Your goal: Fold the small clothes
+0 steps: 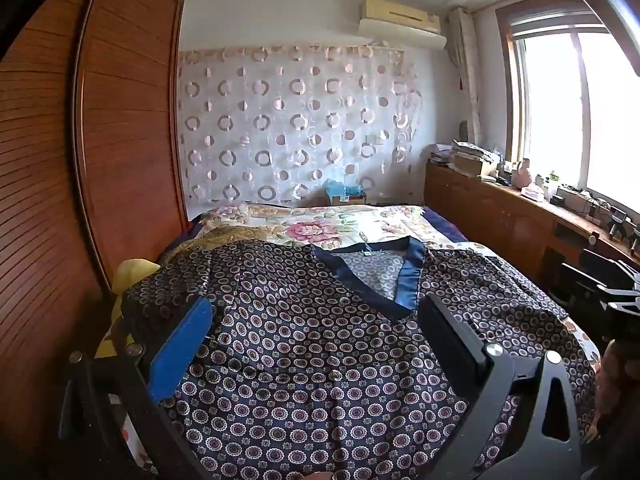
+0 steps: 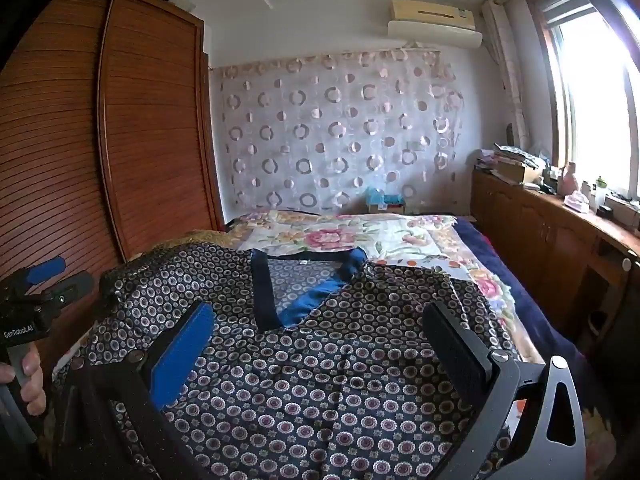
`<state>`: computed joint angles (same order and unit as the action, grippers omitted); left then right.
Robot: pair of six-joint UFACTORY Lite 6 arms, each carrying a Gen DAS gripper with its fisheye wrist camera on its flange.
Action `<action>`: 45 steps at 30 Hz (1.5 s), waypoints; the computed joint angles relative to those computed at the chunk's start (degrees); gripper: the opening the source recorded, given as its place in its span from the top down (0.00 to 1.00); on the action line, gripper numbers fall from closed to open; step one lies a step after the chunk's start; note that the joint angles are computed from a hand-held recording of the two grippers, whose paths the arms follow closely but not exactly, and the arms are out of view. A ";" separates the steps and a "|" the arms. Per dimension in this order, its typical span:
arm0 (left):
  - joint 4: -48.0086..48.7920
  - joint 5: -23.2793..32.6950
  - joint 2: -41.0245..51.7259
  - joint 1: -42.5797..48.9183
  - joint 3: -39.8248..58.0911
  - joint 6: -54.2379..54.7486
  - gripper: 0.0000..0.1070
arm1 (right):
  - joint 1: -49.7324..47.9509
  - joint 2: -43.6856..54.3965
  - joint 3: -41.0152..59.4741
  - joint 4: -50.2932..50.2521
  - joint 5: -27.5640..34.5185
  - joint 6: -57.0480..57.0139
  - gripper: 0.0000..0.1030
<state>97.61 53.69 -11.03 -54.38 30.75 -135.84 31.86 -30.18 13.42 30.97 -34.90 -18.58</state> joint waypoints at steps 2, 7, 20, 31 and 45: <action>-0.54 0.22 -0.48 -0.41 -0.20 0.46 0.04 | 0.51 0.21 0.22 0.71 0.01 -0.32 0.00; -0.93 0.68 -0.26 -0.93 -0.03 0.68 0.04 | 0.58 0.06 0.09 0.62 -0.04 -0.24 0.00; -2.53 1.30 -1.34 -1.66 0.33 2.78 0.04 | 0.82 -0.71 -0.21 1.21 0.26 -0.78 0.00; -4.12 2.46 -2.19 -2.70 0.53 4.08 0.04 | 1.09 -0.32 -0.05 1.69 -0.02 -1.00 0.00; -3.93 2.55 -1.59 -2.56 0.50 3.70 0.04 | 0.75 0.02 -0.29 0.50 -0.51 0.22 0.00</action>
<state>93.68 56.24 -12.61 -56.94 31.25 -132.14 32.61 -30.16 13.13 31.47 -35.40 -18.35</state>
